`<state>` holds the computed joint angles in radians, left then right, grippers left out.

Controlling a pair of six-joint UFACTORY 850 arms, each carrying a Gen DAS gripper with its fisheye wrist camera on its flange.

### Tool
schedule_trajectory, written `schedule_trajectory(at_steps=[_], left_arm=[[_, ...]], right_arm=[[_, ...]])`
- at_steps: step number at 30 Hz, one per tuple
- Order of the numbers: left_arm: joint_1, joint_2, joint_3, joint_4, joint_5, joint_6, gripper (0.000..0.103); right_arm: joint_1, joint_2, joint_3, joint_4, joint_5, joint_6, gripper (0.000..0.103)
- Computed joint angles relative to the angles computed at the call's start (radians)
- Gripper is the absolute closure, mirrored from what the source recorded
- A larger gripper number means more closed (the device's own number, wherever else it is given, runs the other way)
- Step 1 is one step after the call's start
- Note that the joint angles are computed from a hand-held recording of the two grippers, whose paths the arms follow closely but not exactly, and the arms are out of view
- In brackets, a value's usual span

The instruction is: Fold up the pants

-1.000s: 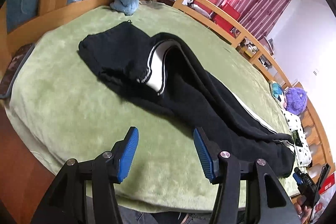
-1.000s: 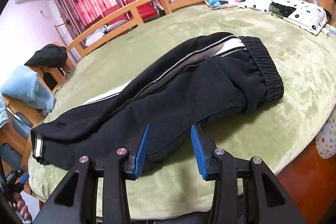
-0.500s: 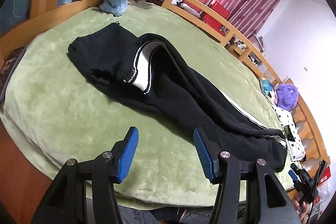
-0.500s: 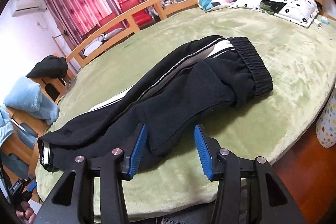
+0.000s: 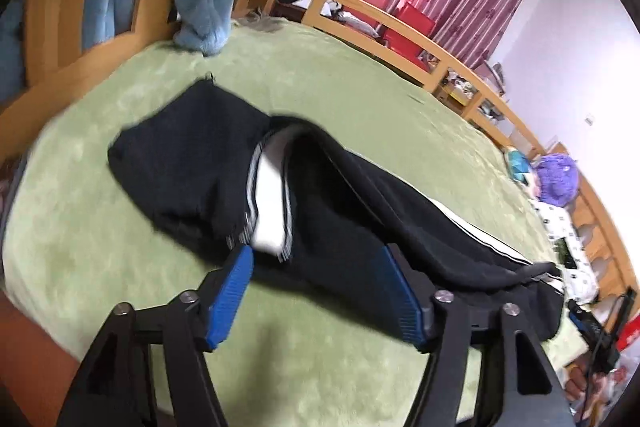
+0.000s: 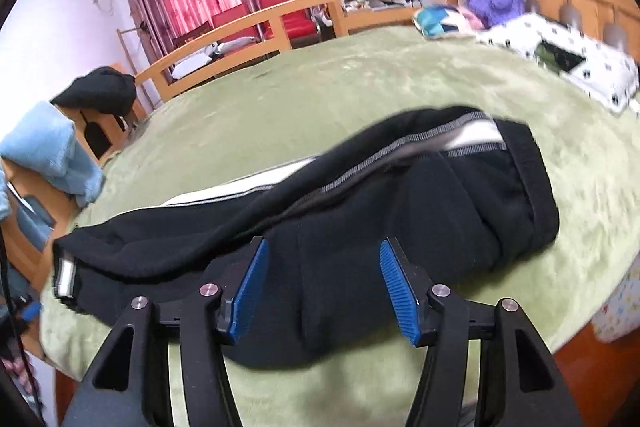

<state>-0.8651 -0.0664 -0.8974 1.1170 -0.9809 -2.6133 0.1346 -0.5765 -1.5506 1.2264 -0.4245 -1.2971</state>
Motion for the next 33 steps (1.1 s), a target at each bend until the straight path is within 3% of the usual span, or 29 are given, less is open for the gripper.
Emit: schedule_trajectory(at_steps=[3, 8, 9, 10, 11, 12, 14, 17, 18, 21, 26, 28, 30, 33], left_arm=[[0.059, -0.013, -0.007, -0.058, -0.011, 0.068, 0.037], [0.181, -0.027, 0.022, -0.045, 0.087, 0.09, 0.039], [0.203, -0.037, 0.019, -0.048, 0.095, 0.112, 0.043], [0.215, -0.047, 0.014, -0.046, 0.102, 0.125, 0.052], [0.239, -0.054, 0.01, -0.048, 0.112, 0.155, 0.081], [0.256, -0.042, 0.021, -0.017, 0.128, 0.143, 0.098], [0.284, 0.009, 0.058, 0.093, 0.144, 0.051, 0.096], [0.319, 0.025, 0.018, 0.096, 0.026, 0.122, 0.098], [0.335, 0.029, 0.008, 0.097, 0.019, 0.149, 0.098], [0.375, 0.043, 0.008, 0.132, 0.127, 0.164, 0.098], [0.346, 0.004, -0.021, 0.113, 0.239, 0.217, 0.096], [0.313, -0.008, -0.031, 0.112, 0.26, 0.201, 0.081], [0.285, -0.027, -0.049, 0.103, 0.269, 0.195, 0.049], [0.227, -0.053, -0.057, 0.146, 0.273, 0.162, 0.046]], right_arm=[[0.021, -0.052, -0.068, -0.106, 0.006, 0.104, 0.044], [0.052, -0.151, -0.192, -0.391, 0.007, 0.405, 0.044], [0.055, -0.164, -0.209, -0.42, 0.002, 0.436, 0.044], [0.058, -0.176, -0.224, -0.429, -0.003, 0.451, 0.044], [0.061, -0.185, -0.234, -0.417, -0.007, 0.444, 0.044], [0.064, -0.194, -0.246, -0.421, -0.01, 0.445, 0.044], [0.076, -0.219, -0.284, -0.483, -0.003, 0.498, 0.044], [0.092, -0.255, -0.339, -0.521, 0.008, 0.534, 0.044], [0.098, -0.267, -0.356, -0.532, 0.019, 0.546, 0.044], [0.116, -0.342, -0.474, -0.655, -0.008, 0.702, 0.044], [0.129, -0.425, -0.603, -0.733, -0.086, 0.851, 0.044], [0.121, -0.412, -0.589, -0.689, -0.101, 0.815, 0.044], [0.107, -0.376, -0.542, -0.649, -0.095, 0.758, 0.044], [0.083, -0.274, -0.391, -0.654, 0.026, 0.713, 0.044]])
